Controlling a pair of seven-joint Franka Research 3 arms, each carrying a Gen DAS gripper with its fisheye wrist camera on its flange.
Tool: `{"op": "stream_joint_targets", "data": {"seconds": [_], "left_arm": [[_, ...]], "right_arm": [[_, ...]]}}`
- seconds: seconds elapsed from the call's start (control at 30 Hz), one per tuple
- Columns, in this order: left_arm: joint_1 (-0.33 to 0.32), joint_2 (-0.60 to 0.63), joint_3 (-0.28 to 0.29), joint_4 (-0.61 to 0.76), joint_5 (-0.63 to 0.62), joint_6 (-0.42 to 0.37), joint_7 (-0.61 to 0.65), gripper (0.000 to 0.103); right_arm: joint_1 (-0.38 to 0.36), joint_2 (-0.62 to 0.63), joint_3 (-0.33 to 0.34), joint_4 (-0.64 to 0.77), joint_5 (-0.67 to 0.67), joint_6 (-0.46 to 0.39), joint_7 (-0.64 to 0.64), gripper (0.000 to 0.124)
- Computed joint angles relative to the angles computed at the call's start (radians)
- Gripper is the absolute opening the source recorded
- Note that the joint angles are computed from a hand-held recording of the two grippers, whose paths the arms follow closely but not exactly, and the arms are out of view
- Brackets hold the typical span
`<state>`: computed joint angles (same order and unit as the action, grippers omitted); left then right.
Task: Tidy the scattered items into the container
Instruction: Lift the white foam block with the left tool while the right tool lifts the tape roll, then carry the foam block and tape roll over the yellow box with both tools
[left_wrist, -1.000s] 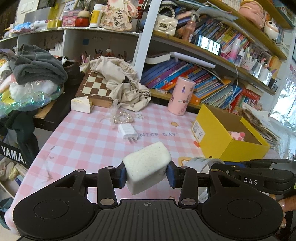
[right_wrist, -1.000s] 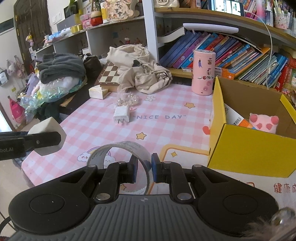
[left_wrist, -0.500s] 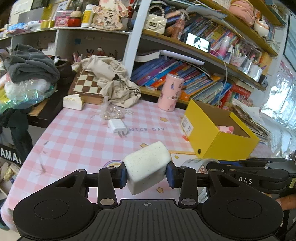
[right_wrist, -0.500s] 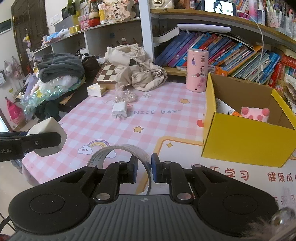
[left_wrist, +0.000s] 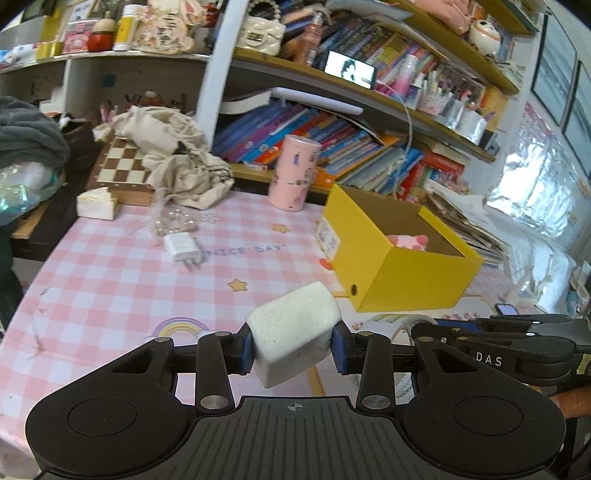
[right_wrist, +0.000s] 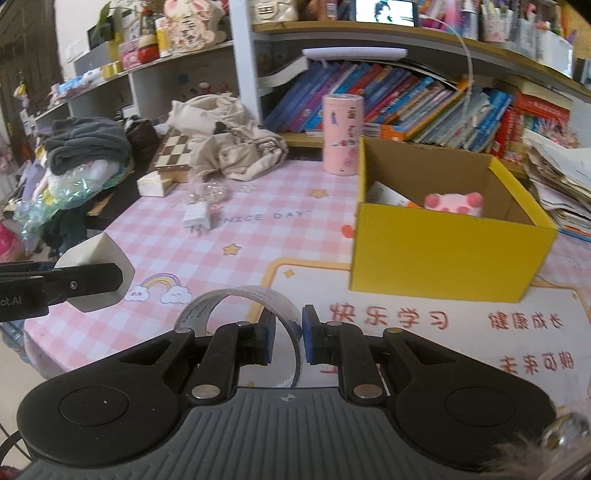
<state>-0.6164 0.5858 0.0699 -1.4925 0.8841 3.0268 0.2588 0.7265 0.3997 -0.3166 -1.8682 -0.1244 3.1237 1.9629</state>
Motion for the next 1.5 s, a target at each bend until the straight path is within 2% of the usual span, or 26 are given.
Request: {"op": "stream_joint_targets", "data": {"seconds": [0.4,0.63,0.83,1.07,1.5], "left_arm": [[0.064,0.070,-0.124,0.068,-0.183,0.031,0.266,0.038],[0.080,0.115,-0.177,0.121,-0.295,0.035,0.423,0.037],[0.084,0.151,-0.211,0.170,-0.380,0.024,0.539,0.037],[0.078,0.204,-0.238,0.252,-0.455,-0.009,0.641,0.037],[0.048,0.351,-0.281,0.504,-0.561,-0.123,0.800,0.037]], "right_arm": [[0.216,-0.054,-0.272,-0.108,-0.179,-0.007,0.254,0.015],[0.298,-0.078,-0.386,-0.144,-0.326,-0.016,0.418,0.015],[0.333,-0.099,-0.445,-0.165,-0.449,-0.026,0.542,0.015],[0.303,-0.124,-0.440,-0.175,-0.565,-0.036,0.643,0.015],[0.123,-0.163,-0.304,-0.173,-0.701,-0.058,0.737,0.015]]}}
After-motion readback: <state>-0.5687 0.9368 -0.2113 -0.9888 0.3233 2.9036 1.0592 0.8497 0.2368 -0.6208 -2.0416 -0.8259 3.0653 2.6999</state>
